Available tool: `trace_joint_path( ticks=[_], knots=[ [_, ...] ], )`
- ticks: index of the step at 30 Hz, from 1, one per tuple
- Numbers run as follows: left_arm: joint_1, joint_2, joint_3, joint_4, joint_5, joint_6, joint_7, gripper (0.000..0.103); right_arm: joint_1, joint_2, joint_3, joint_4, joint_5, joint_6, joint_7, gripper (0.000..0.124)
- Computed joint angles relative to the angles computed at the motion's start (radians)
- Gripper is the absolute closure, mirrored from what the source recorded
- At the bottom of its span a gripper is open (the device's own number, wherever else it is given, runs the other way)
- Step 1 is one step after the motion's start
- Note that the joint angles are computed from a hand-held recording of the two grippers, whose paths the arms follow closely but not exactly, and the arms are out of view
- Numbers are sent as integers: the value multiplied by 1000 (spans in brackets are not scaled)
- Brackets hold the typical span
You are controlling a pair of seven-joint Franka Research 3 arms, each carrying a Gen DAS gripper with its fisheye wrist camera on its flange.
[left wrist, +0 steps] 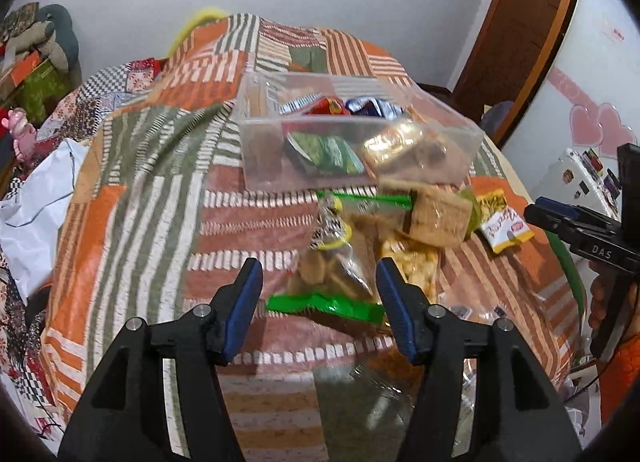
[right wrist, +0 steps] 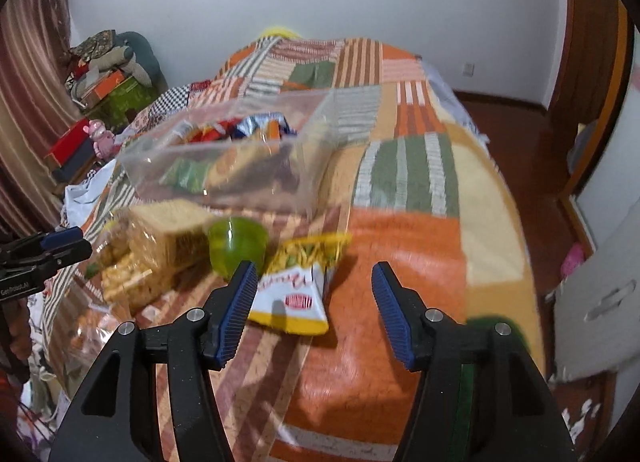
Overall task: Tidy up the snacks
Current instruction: 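Grasp the green-edged cracker bag with the left tool while the right tool grasps the yellow chip bag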
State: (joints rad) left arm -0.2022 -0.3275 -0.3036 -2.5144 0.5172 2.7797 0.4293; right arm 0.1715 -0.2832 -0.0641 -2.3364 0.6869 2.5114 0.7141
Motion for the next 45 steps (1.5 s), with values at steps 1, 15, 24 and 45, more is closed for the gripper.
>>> trace_joint_path(
  ticks=[1, 15, 24, 45],
  knots=[
    [-2, 5, 1, 0, -1, 4, 4, 44, -2, -2, 0, -3, -3, -9, 6, 68],
    [-2, 141, 57, 39, -80, 116, 15, 35, 5, 57, 33, 11, -43, -19, 72, 67],
    [32, 180, 39, 59, -22, 113, -35, 34, 11, 54, 30, 1, -76, -22, 69, 70],
    [60, 64, -14, -3, 119, 103, -177, 54, 6, 5, 5, -14, 59, -33, 40, 89]
  ],
)
